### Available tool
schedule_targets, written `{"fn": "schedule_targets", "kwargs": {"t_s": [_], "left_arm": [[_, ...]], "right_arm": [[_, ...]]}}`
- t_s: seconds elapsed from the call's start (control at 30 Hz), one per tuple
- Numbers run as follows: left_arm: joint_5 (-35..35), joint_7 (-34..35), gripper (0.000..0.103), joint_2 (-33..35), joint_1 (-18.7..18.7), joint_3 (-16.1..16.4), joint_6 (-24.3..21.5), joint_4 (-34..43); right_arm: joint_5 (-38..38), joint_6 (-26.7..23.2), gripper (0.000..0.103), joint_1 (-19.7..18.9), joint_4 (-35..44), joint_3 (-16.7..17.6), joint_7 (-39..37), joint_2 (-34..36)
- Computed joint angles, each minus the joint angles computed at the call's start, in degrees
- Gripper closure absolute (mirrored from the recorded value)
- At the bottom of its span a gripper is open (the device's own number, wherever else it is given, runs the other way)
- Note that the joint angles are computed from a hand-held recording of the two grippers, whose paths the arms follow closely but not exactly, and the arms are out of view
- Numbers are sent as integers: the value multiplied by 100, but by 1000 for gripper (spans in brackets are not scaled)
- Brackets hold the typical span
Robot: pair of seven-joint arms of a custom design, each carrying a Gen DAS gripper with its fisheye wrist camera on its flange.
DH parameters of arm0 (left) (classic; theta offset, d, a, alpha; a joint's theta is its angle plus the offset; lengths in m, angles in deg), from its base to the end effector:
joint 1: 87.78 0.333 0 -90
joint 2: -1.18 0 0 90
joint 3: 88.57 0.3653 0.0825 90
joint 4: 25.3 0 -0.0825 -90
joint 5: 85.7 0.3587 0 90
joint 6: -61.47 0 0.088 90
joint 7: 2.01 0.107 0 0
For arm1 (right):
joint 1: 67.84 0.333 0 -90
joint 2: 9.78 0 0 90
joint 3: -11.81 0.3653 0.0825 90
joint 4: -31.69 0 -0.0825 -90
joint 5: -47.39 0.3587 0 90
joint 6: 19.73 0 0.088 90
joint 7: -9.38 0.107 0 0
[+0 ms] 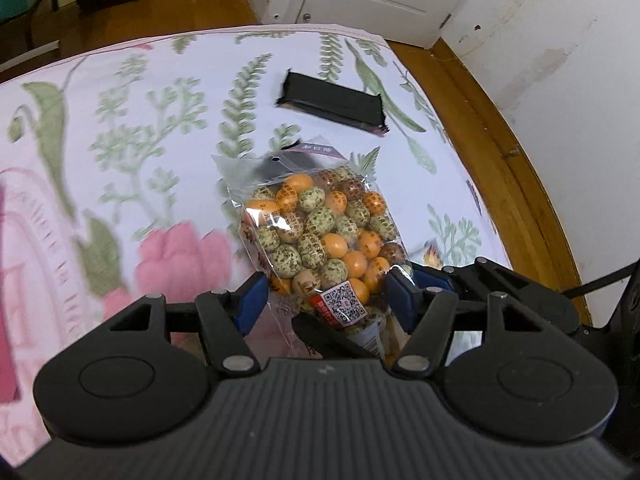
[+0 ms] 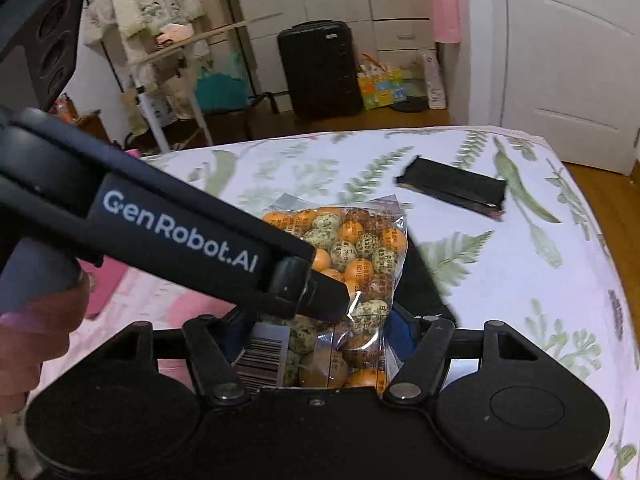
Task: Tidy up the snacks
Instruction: 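Grasp the second peanut bag with the left tool while the right tool grips it, then carry the second peanut bag into the pink box and open both tools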
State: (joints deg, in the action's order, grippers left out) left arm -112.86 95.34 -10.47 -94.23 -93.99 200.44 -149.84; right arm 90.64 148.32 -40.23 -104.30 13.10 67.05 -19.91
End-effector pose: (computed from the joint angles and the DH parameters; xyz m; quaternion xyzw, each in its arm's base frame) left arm 0.4843 -0.1075 0.5864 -0.6609 0.6943 -0.2846 0.0168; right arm 0.4436 0.1955 0.5297 -0.7638 0.5143 -0.1075 0.3748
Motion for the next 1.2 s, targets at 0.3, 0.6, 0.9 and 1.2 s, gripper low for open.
{"fn": "schedule_targets", "kwargs": {"t_s": [0.3,0.6,0.9,1.2], "left_arm": [[383,-381,40,-922,215,224,-777,-319],[768,-772,39,-1988,598,477,-884,-702],[1191,-926,38,-2286,1133,1023,-666,-715],[1382,-451,38,-1421,1607,1418,-1314,232]], "right_arm": [[-938,-573,30,49,-7,343,1171,-492],[-1065,-676,30,713,443,325,1047,-510],[147,-1013,30,1042,1821,458,-639,493],[43,-1884,30,538,3440,1089,-781,1697]]}}
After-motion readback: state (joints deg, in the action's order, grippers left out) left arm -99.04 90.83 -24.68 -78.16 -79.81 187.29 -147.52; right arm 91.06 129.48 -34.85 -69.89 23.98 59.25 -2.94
